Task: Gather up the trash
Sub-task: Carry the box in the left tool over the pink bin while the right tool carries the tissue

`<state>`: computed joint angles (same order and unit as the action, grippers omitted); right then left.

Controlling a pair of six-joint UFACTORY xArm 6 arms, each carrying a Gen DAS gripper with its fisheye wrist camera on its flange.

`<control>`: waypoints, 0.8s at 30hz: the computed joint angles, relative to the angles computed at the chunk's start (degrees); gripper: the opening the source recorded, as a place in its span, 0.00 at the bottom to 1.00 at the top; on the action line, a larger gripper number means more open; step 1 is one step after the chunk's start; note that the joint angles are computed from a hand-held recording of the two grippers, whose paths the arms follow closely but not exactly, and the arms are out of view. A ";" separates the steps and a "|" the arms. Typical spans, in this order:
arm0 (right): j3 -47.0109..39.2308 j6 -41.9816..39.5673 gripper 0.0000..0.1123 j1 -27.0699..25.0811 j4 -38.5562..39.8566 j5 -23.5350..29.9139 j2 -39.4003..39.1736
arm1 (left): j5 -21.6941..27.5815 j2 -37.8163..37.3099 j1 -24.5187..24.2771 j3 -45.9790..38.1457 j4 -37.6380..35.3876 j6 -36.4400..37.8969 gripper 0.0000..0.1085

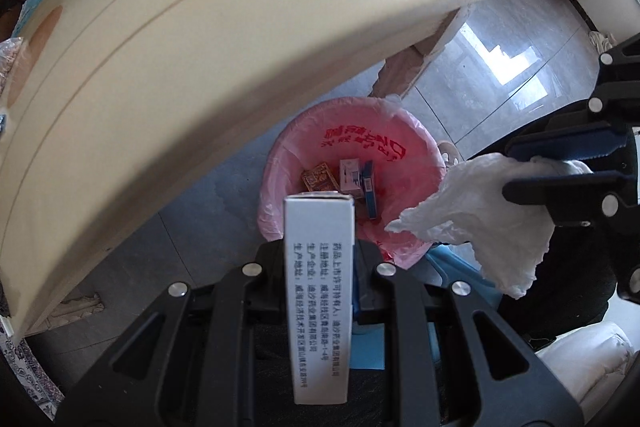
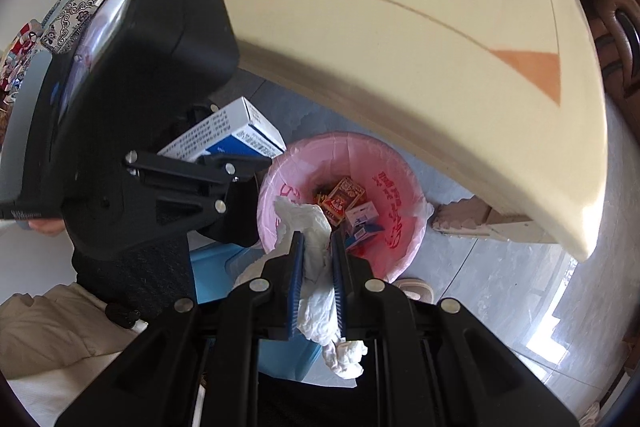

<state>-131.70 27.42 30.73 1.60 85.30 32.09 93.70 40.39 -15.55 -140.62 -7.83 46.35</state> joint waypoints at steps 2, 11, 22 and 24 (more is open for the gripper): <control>1.71 -0.17 0.13 -0.33 0.28 -0.70 -0.53 | 1.04 1.37 -0.17 -0.93 -0.11 -0.36 0.19; 10.55 -0.68 0.13 -1.68 2.29 -5.90 -2.93 | -6.39 -2.78 -1.08 10.63 0.14 -0.68 0.19; 22.08 -0.63 0.13 -2.78 4.82 -13.25 -5.16 | -10.45 -3.66 -2.45 18.74 1.28 -1.70 0.20; 24.73 -0.36 0.13 -2.97 5.66 -15.21 -5.76 | -9.10 -2.40 -2.38 17.49 1.16 -2.52 0.20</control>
<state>-106.98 27.06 27.76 7.26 70.08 26.33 84.60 37.99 -17.93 -123.13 -6.67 43.83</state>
